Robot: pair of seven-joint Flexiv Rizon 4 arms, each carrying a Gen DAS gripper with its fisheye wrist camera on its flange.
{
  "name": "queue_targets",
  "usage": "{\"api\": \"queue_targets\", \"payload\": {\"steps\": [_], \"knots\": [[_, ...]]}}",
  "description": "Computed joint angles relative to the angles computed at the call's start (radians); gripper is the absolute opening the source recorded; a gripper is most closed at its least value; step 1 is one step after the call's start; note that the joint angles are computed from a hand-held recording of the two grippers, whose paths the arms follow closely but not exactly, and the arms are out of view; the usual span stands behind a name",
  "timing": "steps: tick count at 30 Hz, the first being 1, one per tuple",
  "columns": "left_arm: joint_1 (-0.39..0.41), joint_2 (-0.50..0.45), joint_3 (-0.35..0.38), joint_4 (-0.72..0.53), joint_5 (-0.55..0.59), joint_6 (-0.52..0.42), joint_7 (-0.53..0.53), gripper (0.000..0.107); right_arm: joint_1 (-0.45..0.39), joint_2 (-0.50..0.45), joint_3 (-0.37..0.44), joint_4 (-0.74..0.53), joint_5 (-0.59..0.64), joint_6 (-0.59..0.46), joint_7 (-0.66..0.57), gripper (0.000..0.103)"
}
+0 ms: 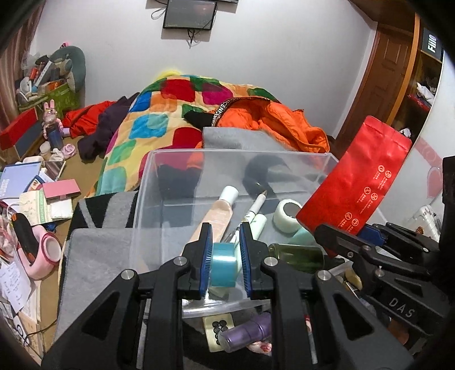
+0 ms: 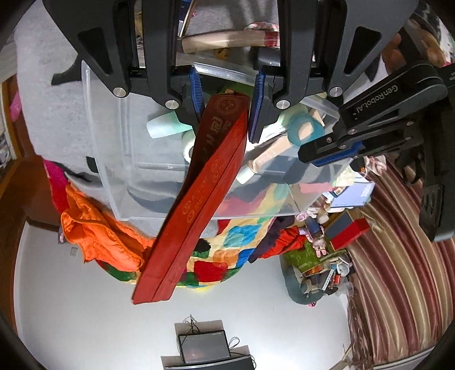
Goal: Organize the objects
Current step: 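Carry the blue tape roll and red pouch over the clear box and release both inside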
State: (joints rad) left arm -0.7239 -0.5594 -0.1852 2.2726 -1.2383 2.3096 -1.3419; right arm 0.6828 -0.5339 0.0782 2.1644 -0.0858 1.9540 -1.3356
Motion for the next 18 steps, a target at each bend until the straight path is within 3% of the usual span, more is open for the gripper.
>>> {"api": "queue_targets", "payload": {"steps": [3, 4, 9, 14, 18], "knots": [[-0.011, -0.002, -0.008, -0.01, -0.031, 0.008, 0.032, 0.018, 0.067, 0.009, -0.059, 0.009, 0.04, -0.003, -0.021, 0.037], [-0.009, 0.002, -0.01, -0.007, -0.028, 0.006, 0.031, 0.021, 0.082, 0.013, -0.072, 0.013, 0.052, -0.002, -0.026, 0.044], [-0.031, 0.014, -0.019, -0.002, -0.059, 0.044, 0.055, 0.036, 0.103, 0.037, -0.082, 0.04, 0.088, 0.026, -0.051, 0.057], [-0.048, 0.035, -0.044, 0.015, -0.082, 0.1, 0.064, 0.053, 0.118, 0.069, -0.087, 0.075, 0.14, 0.056, -0.089, 0.063], [-0.062, 0.056, -0.062, 0.041, -0.082, 0.132, 0.045, 0.058, 0.114, 0.097, -0.078, 0.114, 0.183, 0.09, -0.118, 0.069]]}}
